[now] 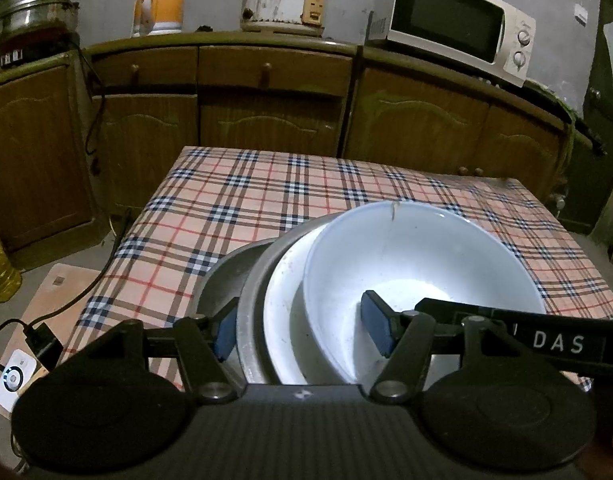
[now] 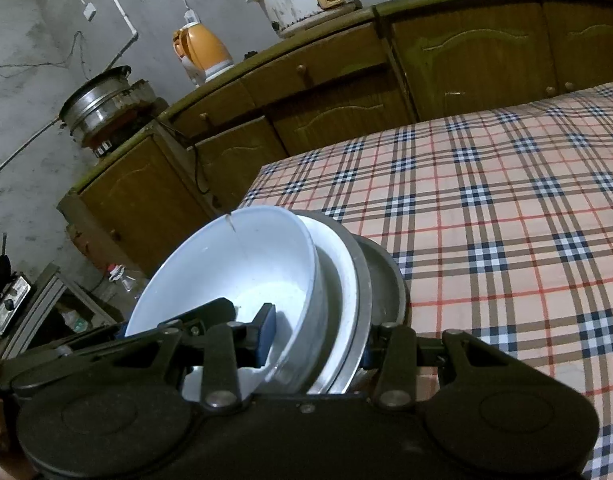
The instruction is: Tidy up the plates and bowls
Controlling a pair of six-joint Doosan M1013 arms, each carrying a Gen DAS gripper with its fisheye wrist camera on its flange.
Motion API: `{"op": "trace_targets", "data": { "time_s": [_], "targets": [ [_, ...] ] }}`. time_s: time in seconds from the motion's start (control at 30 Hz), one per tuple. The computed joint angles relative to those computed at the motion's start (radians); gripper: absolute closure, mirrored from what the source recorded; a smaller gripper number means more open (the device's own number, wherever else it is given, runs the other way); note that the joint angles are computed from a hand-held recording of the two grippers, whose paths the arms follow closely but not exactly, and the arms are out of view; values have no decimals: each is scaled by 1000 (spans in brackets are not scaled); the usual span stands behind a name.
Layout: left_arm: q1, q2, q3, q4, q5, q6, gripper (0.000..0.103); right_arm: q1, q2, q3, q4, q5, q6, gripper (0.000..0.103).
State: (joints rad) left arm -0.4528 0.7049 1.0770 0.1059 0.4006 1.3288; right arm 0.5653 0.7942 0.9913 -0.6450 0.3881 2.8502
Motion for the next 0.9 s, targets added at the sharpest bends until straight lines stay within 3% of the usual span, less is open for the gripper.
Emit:
{"op": "trace_targets", "data": {
  "time_s": [0.2,0.37,0.9],
  "targets": [
    [3,21,-28,9,12,22,40,2,25,-40,-7,37,-28,54],
    [12,45,-57,-60,17,84,41,-4,46,-74,21,61,-38,54],
    [29,104,-143,-67,29,99,41,-29,123,-190,117,57,-129,54]
  ]
}}
